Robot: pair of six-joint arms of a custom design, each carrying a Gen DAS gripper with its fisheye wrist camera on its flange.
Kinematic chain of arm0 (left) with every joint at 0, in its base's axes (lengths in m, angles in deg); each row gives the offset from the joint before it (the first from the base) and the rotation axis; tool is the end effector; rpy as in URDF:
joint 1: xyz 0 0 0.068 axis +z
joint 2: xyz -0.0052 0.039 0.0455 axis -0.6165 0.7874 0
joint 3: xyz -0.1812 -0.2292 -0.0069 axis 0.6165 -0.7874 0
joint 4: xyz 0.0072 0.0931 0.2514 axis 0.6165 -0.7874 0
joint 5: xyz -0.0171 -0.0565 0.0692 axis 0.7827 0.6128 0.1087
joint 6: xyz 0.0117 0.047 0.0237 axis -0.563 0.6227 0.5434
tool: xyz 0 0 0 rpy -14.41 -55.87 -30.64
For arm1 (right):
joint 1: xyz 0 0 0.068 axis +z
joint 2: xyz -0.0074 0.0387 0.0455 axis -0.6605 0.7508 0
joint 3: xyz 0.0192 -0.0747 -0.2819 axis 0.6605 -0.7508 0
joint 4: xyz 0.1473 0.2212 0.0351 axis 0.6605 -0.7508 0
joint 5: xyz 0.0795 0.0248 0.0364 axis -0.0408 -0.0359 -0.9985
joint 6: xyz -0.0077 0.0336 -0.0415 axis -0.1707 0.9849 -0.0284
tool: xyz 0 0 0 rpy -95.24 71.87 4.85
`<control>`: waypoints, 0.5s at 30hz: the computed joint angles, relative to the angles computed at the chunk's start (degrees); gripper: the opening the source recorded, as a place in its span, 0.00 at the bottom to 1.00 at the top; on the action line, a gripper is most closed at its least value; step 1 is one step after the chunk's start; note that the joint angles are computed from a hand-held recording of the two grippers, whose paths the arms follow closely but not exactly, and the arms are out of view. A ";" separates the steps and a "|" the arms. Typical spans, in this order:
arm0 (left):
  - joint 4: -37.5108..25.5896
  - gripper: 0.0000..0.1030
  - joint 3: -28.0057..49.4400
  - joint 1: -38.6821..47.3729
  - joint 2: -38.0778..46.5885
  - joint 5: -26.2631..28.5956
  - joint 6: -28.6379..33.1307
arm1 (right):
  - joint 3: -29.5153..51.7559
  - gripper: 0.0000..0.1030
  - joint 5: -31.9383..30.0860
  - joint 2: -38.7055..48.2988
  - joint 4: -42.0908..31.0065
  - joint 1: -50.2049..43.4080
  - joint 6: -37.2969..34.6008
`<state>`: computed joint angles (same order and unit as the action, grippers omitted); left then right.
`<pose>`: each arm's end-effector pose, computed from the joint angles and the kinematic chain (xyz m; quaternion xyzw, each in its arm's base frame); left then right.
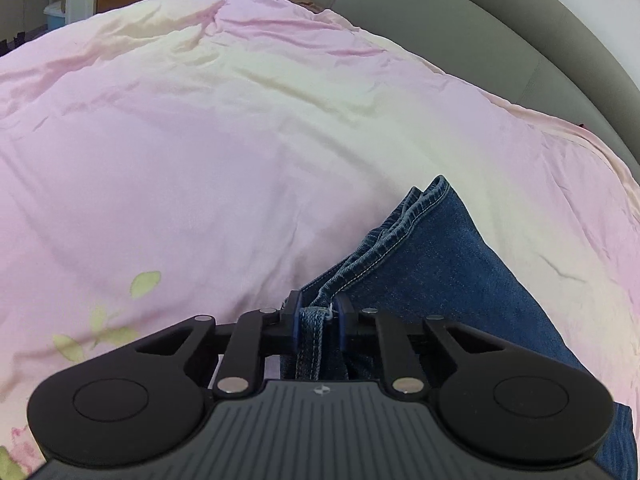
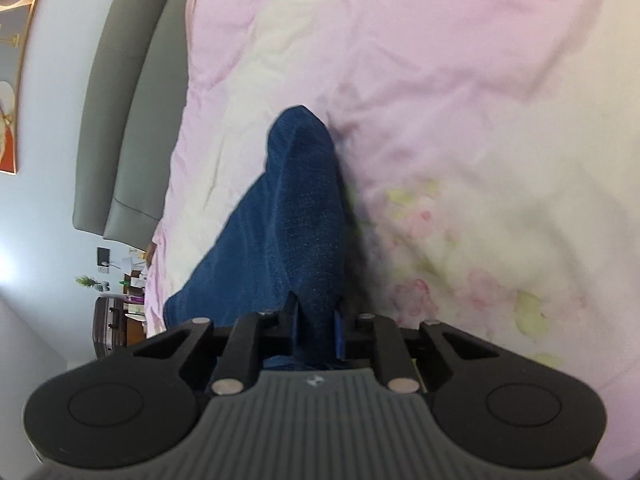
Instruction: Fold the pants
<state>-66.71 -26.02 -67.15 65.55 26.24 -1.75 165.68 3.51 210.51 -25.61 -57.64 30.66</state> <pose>0.1790 -0.0788 0.2068 -0.4218 0.8379 -0.0253 0.3454 0.4177 -0.0917 0.0920 0.1351 0.8702 0.4488 0.1520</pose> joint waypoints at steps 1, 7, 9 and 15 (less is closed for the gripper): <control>-2.70 0.17 1.27 -1.65 -0.33 -0.39 -1.98 | 0.71 0.10 -0.57 -1.33 -1.56 -0.27 -0.27; -16.88 0.17 9.73 -20.96 4.70 -3.51 -17.47 | 8.26 0.10 2.47 -6.59 -17.71 -5.02 -11.35; -18.92 0.17 12.49 -28.12 7.72 -3.53 -23.11 | 12.98 0.10 3.70 -5.57 -25.13 -8.30 -15.74; -17.14 0.16 21.46 -40.59 18.92 -0.62 -27.73 | 22.70 0.10 9.21 -1.64 -34.25 -18.72 -23.36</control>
